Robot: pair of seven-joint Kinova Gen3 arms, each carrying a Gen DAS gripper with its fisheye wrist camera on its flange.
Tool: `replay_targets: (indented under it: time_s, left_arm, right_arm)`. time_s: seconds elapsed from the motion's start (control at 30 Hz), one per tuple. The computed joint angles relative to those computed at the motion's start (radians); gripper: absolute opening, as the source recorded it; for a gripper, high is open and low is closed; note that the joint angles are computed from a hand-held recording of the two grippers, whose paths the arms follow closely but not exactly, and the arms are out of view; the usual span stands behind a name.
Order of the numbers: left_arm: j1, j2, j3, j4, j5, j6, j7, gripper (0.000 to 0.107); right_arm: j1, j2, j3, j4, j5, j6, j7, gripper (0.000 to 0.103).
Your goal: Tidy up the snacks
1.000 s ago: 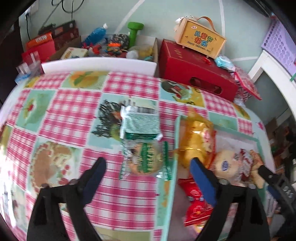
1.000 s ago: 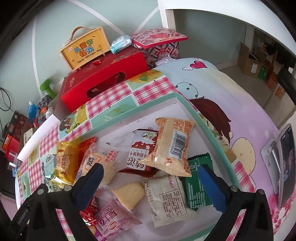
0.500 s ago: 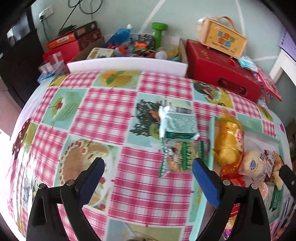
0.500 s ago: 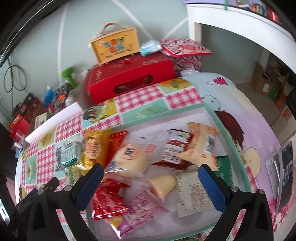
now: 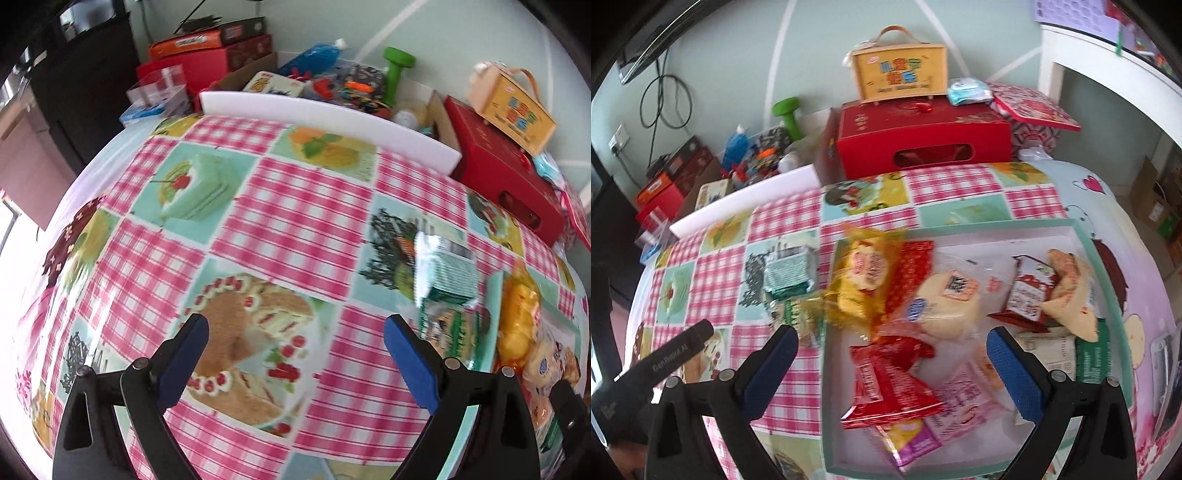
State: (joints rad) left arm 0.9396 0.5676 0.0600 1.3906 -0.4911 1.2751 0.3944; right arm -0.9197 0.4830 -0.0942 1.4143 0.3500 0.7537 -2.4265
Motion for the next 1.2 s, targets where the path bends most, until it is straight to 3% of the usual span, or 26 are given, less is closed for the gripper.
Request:
replay_targets:
  time_s: [0.23,0.53,1.2]
  left_arm:
    - [-0.009,-0.033,0.001,0.068,0.003,-0.019,0.049,0.096]
    - [-0.037,-0.051,0.015,0.12,-0.001,-0.079,0.059,0.096]
    - [-0.039,0.041,-0.022,0.015,-0.01,-0.202,-0.102,0.096]
  right_arm:
    - [0.001,0.043,-0.028,-0.042,-0.043,-0.003,0.08,0.103]
    - [-0.013,0.069,0.0,-0.057,-0.058,-0.002,0.075,0.103]
    - [0.027,0.091,0.017,-0.063,-0.075,-0.013,0.072,0.103]
